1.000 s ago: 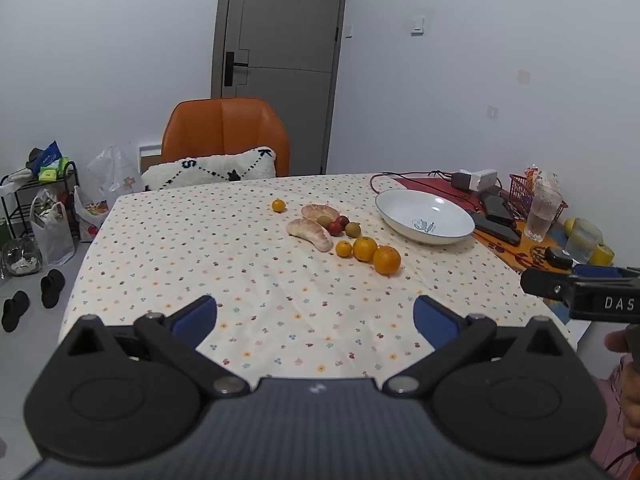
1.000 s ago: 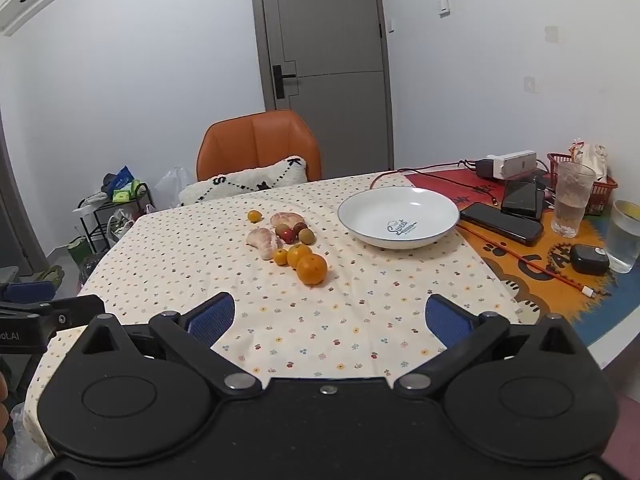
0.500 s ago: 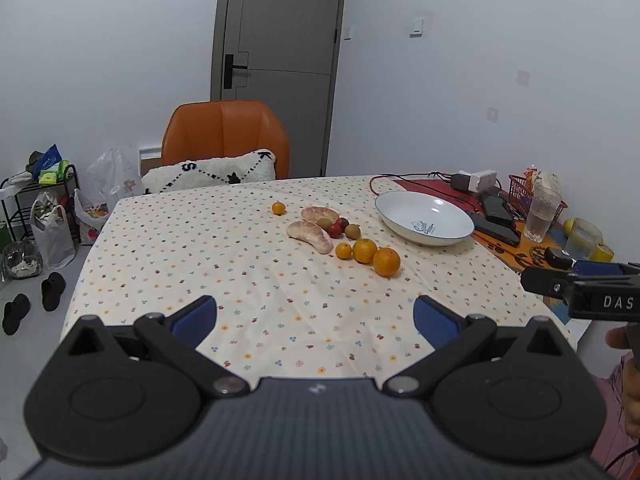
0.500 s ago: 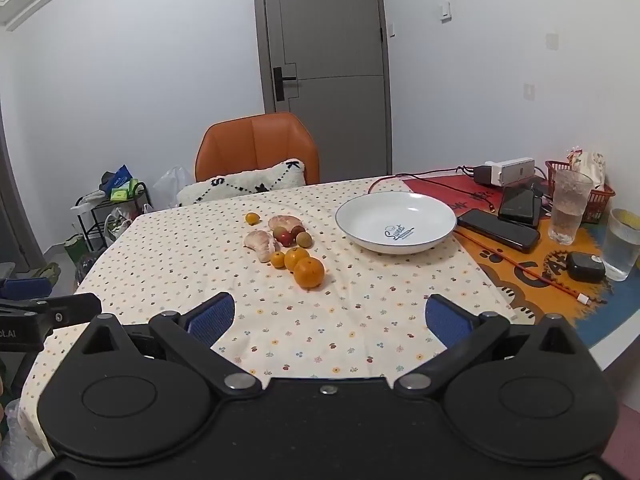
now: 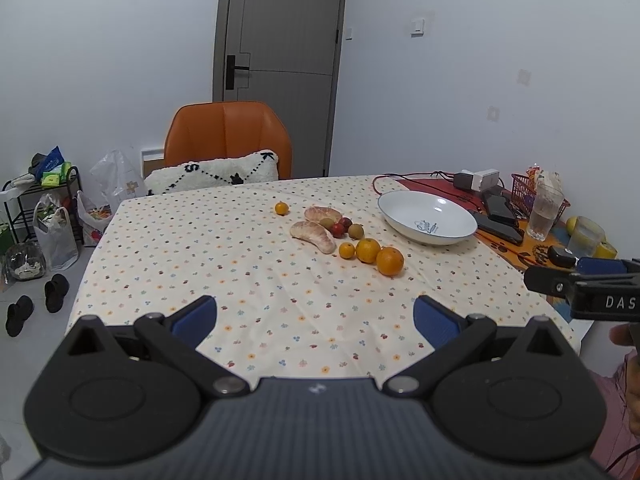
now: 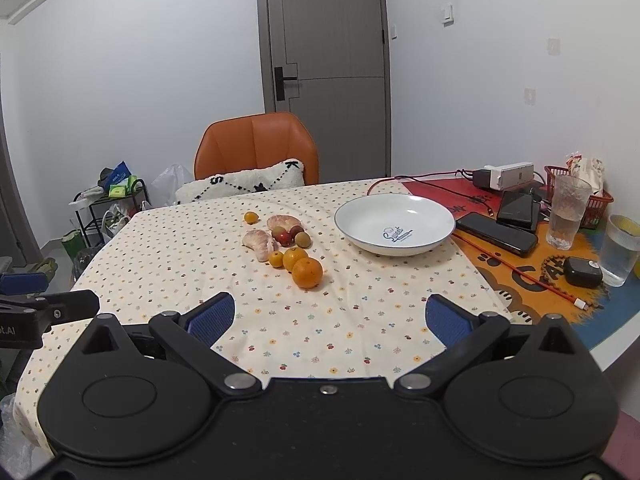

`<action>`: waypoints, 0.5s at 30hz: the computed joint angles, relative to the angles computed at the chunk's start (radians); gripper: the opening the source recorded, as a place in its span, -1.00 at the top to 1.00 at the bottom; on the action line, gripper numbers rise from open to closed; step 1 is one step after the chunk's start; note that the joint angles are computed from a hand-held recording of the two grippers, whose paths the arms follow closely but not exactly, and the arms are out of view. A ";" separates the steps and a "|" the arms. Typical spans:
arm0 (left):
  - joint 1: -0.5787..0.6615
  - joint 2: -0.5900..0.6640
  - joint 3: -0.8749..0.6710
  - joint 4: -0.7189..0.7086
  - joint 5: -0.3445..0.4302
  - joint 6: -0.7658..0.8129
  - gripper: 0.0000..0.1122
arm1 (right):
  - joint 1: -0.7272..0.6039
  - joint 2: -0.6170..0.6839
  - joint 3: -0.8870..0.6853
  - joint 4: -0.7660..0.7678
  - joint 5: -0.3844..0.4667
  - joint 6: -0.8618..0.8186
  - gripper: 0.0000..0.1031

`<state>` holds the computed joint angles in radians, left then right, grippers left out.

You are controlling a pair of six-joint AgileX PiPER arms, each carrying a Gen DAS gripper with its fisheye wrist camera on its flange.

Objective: Organize fruits

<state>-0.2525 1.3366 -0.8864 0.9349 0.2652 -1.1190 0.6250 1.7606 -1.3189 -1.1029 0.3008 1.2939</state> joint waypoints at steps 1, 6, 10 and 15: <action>0.000 0.000 0.000 0.005 -0.001 -0.005 -0.84 | 0.002 0.001 0.001 -0.016 0.001 0.015 -1.00; 0.004 -0.002 0.004 0.007 -0.005 -0.007 -0.84 | 0.002 0.001 -0.001 -0.018 0.003 0.020 -1.00; 0.001 0.000 0.002 0.012 -0.001 -0.011 -0.84 | 0.001 0.000 0.002 -0.024 0.000 0.026 -1.00; 0.006 0.000 0.003 -0.001 -0.004 0.003 -0.84 | 0.000 0.000 0.001 -0.019 0.000 0.022 -1.00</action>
